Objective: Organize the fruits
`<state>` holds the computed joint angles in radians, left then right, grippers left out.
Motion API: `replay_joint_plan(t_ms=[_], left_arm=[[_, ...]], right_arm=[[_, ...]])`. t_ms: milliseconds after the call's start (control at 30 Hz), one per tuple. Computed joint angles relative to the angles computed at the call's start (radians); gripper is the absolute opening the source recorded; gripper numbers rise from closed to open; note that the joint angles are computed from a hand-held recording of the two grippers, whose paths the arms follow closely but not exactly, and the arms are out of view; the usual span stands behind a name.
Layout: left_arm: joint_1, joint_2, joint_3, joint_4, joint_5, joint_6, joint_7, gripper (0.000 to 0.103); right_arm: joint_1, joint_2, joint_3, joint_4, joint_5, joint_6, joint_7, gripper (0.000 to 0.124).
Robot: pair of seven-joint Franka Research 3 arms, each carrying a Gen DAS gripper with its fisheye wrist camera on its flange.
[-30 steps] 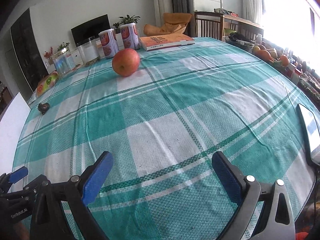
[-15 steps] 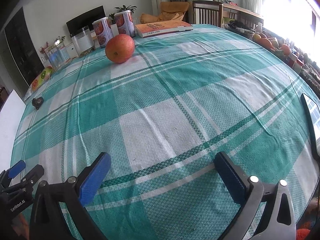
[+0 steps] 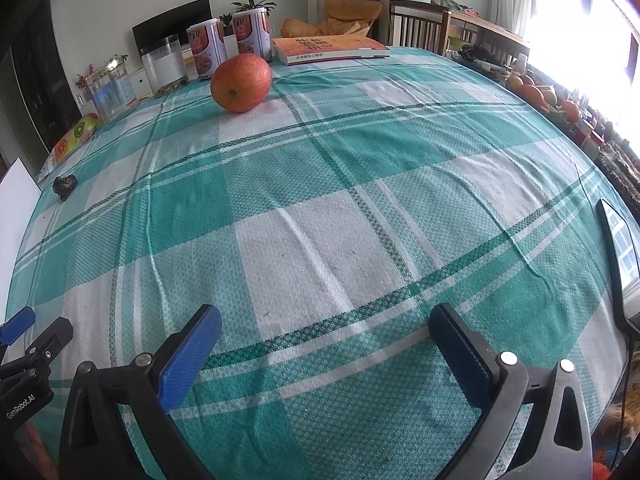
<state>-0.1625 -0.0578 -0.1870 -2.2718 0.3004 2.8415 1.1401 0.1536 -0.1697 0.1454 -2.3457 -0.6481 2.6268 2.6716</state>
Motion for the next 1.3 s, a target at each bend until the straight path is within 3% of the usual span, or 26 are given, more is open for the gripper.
replay_joint_plan(t_ms=[100, 200, 400, 500, 667, 767, 800, 867, 900, 933, 1100, 1300], left_arm=[[0.005, -0.004, 0.001, -0.002, 0.007, -0.001, -0.025, 0.095], [0.006, 0.011, 0.012, 0.023, -0.062, -0.008, -0.008, 0.094], [0.038, 0.143, 0.027, 0.221, -0.05, -0.012, -0.123, 0.094], [0.032, 0.262, 0.062, 0.384, 0.04, -0.072, -0.224, 0.094], [0.056, 0.436, 0.061, 0.622, 0.02, -0.205, -0.168, 0.092], [0.067, 0.485, 0.058, 0.681, 0.002, -0.229, -0.129, 0.092], [0.068, 0.493, 0.058, 0.689, 0.0, -0.231, -0.12, 0.091], [0.052, 0.496, 0.08, 0.683, 0.036, -0.213, -0.13, 0.078], [0.033, 0.489, 0.101, 0.674, 0.083, -0.205, -0.142, 0.051], [0.032, 0.486, 0.102, 0.67, 0.101, -0.201, -0.128, 0.044], [0.041, 0.4, 0.078, 0.561, 0.105, -0.142, -0.111, 0.043], [0.08, 0.182, -0.049, 0.323, -0.145, -0.08, 0.13, 0.044]], right_arm=[[0.001, 0.0, -0.001, 0.0, 0.001, -0.001, -0.002, 0.103], [0.0, -0.001, 0.0, 0.0, 0.001, 0.0, -0.002, 0.103], [0.001, 0.0, 0.0, 0.002, -0.001, -0.007, -0.002, 0.103], [0.002, 0.0, 0.0, 0.002, -0.001, -0.007, -0.002, 0.103], [0.002, 0.0, -0.001, 0.001, -0.002, -0.007, -0.001, 0.103], [0.002, 0.0, 0.0, 0.002, -0.003, -0.008, 0.0, 0.103], [0.002, 0.0, -0.001, 0.002, -0.003, -0.008, 0.0, 0.103], [0.002, 0.001, -0.001, 0.001, -0.003, -0.006, 0.001, 0.103], [0.002, 0.001, -0.001, 0.002, -0.003, -0.006, 0.0, 0.103], [0.002, 0.002, -0.001, 0.002, -0.004, -0.006, 0.001, 0.103], [0.003, 0.002, -0.002, 0.002, -0.004, -0.006, 0.0, 0.103], [0.003, 0.002, -0.002, 0.002, -0.003, -0.005, -0.001, 0.103]])
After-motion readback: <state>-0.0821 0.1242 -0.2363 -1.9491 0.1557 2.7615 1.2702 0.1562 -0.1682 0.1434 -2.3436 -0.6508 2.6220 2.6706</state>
